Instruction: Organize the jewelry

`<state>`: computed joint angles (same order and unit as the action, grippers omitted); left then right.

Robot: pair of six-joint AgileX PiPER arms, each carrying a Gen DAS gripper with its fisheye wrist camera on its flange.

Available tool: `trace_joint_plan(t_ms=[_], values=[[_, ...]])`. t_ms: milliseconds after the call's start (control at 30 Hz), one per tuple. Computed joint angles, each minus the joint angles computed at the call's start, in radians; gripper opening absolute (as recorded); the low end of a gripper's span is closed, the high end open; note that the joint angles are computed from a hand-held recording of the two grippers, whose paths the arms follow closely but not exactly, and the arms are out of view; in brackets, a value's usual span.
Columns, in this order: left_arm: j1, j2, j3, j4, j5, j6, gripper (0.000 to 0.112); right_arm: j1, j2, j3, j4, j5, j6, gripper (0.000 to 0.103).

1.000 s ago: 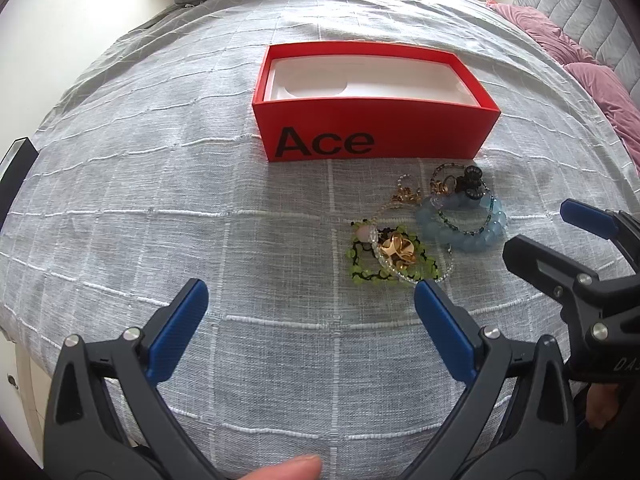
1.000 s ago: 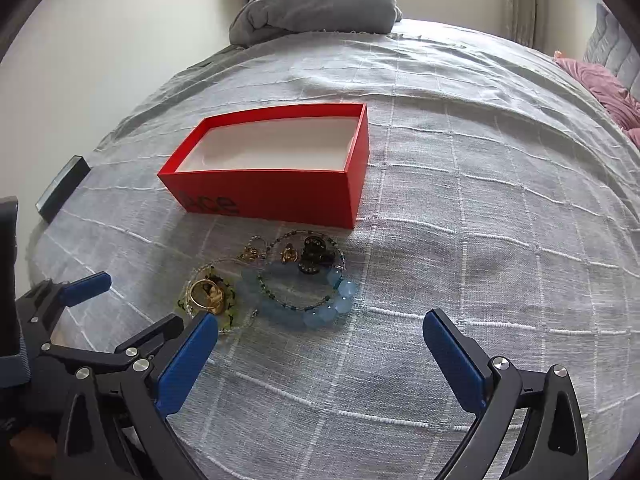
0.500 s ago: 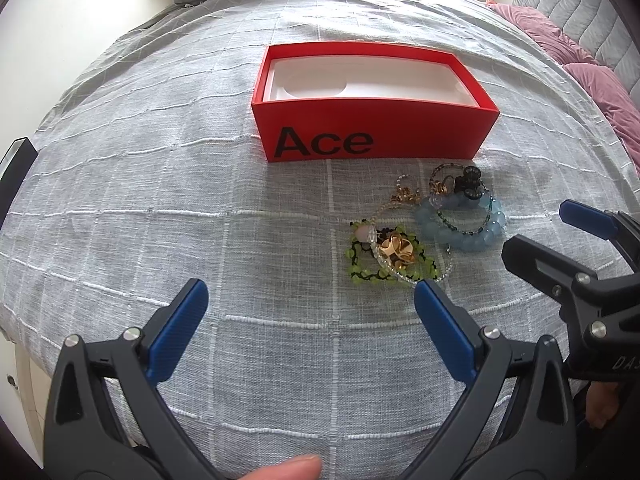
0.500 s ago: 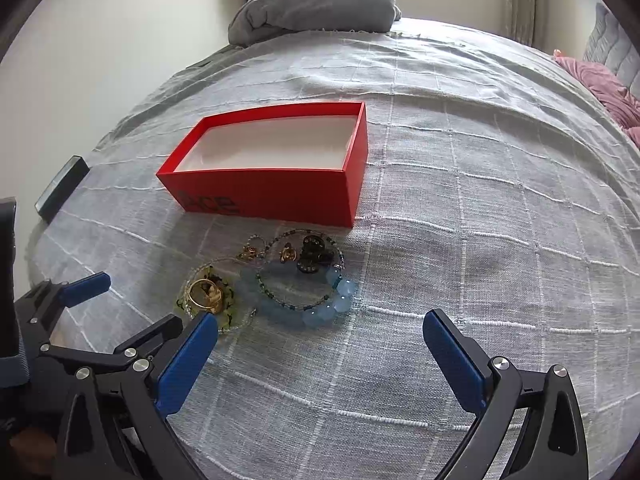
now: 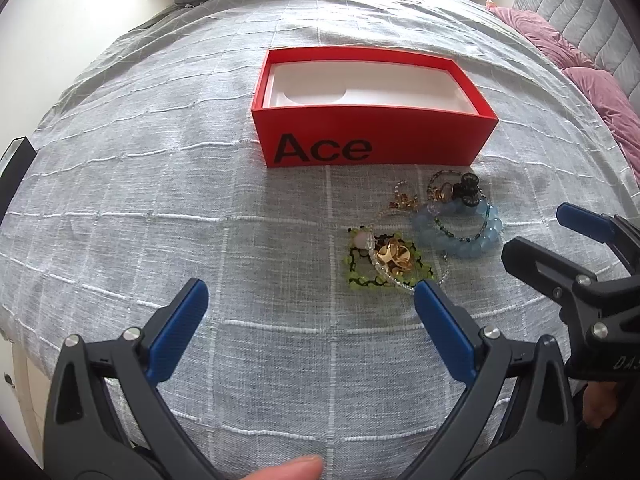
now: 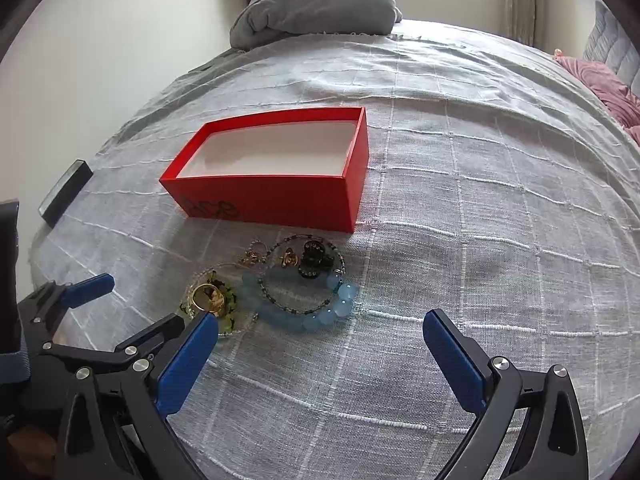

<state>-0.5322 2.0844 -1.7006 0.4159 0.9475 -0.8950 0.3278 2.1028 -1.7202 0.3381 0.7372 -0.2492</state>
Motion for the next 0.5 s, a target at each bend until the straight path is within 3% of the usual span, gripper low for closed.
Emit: trace_joint_plan(t_ms=[167, 233, 333, 367, 500], values=[[0.033, -0.017, -0.004, -0.025, -0.003, 0.021, 0.103, -0.034, 0.017, -0.036, 0.051, 0.009, -0.019, 0.103], [0.064, -0.040, 0.017, -0.066, -0.043, 0.045, 0.102, -0.060, 0.032, -0.062, 0.091, 0.028, -0.029, 0.102], [0.119, -0.080, 0.069, -0.141, -0.119, 0.069, 0.102, -0.105, 0.058, -0.088, 0.184, 0.041, -0.055, 0.082], [0.137, -0.092, 0.086, -0.175, -0.144, 0.087, 0.098, -0.115, 0.065, -0.096, 0.195, 0.042, -0.059, 0.070], [0.170, -0.079, 0.069, -0.328, -0.135, 0.200, 0.075, -0.151, 0.087, -0.111, 0.293, 0.061, -0.119, 0.050]])
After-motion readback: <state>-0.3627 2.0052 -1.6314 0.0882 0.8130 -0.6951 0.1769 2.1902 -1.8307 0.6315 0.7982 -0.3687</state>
